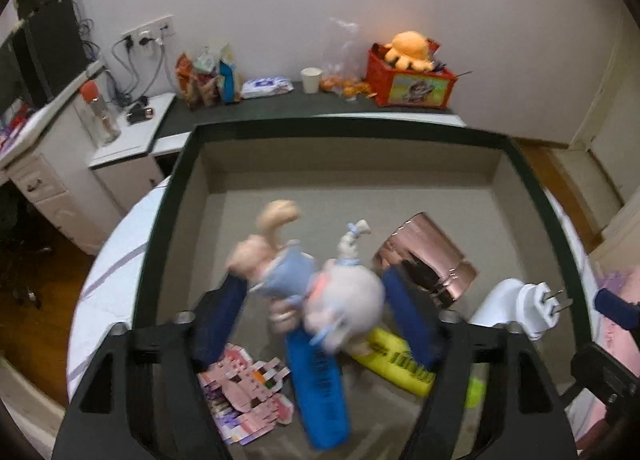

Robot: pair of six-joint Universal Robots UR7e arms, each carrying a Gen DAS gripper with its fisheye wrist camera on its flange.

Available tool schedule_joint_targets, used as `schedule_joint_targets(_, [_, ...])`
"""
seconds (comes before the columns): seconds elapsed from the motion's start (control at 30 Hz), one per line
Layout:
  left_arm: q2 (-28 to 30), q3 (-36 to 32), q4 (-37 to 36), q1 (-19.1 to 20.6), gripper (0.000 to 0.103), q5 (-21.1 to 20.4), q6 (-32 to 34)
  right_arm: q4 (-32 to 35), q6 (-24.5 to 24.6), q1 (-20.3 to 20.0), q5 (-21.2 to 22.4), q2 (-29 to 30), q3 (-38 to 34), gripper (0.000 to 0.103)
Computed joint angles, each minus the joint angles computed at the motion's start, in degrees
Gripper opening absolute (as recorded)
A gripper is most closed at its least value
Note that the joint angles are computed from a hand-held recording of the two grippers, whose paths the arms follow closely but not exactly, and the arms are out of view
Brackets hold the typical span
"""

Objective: Organize rigid objects
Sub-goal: 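Carry the doll into the box and release it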

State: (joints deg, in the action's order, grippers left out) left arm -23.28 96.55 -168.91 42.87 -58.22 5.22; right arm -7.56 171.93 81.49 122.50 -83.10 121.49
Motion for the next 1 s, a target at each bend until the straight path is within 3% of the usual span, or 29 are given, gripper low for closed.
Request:
schedule_joint_targets(0.07, [-0.2, 0.5, -1.0, -0.4, 0.098, 0.9, -0.4, -0.2, 0.1, 0.1, -0.1, -0.1, 0.3, 0.103])
schedule_joint_targets(0.13, [-0.6, 1.2, -2.3, -0.6, 0.102, 1.4, 0.0, -0.4, 0.1, 0.7, 0.4, 0.0, 0.5, 0.103])
schedule_joint_targets(0.5, [-8.6, 11.5, -9.1, -3.5, 0.103, 1.0, -0.1, -3.0, 0.0, 6.4, 5.0, -1.6, 3.0, 0.103])
schedule_joint_targets(0.77, [-17.3, 23.8, -14.4, -5.6, 0.103, 0.4, -3.0, -5.7, 0.3, 13.3, 10.9, -0.5, 4.7, 0.103])
schedule_joint_targets(1.0, [-22.2, 31.8, -15.2, -7.1, 0.103, 0.4, -7.3, -7.5, 1.1, 17.5, 12.9, 0.2, 6.4, 0.103])
